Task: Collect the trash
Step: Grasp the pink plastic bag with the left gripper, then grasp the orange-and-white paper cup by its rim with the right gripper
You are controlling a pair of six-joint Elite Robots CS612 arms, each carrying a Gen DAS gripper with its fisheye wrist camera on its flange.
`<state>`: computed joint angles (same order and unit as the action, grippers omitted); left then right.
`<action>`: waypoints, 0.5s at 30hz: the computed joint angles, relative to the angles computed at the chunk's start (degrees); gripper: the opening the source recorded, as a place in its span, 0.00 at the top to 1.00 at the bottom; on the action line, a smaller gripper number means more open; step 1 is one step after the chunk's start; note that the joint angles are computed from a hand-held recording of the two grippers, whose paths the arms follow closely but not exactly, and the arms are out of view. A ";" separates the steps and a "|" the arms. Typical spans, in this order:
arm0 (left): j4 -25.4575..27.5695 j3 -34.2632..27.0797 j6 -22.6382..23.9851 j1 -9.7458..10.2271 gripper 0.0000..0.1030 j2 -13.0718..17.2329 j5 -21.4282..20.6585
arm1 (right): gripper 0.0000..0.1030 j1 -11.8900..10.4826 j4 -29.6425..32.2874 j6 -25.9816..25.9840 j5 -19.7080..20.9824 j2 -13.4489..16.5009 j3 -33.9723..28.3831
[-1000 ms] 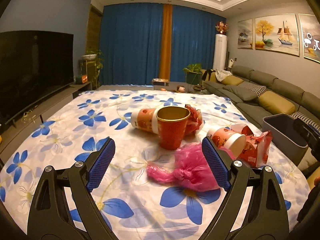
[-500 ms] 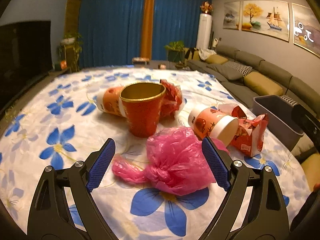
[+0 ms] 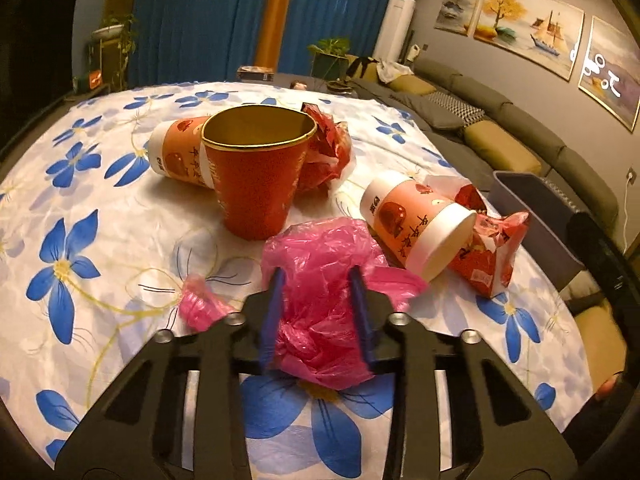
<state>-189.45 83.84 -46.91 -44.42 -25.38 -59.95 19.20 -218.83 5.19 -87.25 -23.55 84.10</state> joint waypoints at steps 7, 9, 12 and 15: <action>-3.56 2.76 -0.35 -1.16 0.85 -0.85 3.89 | 0.40 0.70 4.86 -1.03 0.57 0.34 -1.41; -5.75 4.71 -1.49 -1.90 0.85 -1.72 6.84 | 0.43 0.95 6.01 -1.64 0.51 0.57 -1.99; -6.98 6.81 -2.13 -2.78 0.85 -2.78 11.72 | 0.50 1.26 7.93 -1.84 0.49 0.77 -2.84; -7.71 8.81 -3.19 -3.33 0.85 -3.89 15.70 | 0.54 1.54 10.46 -1.47 0.71 0.93 -3.86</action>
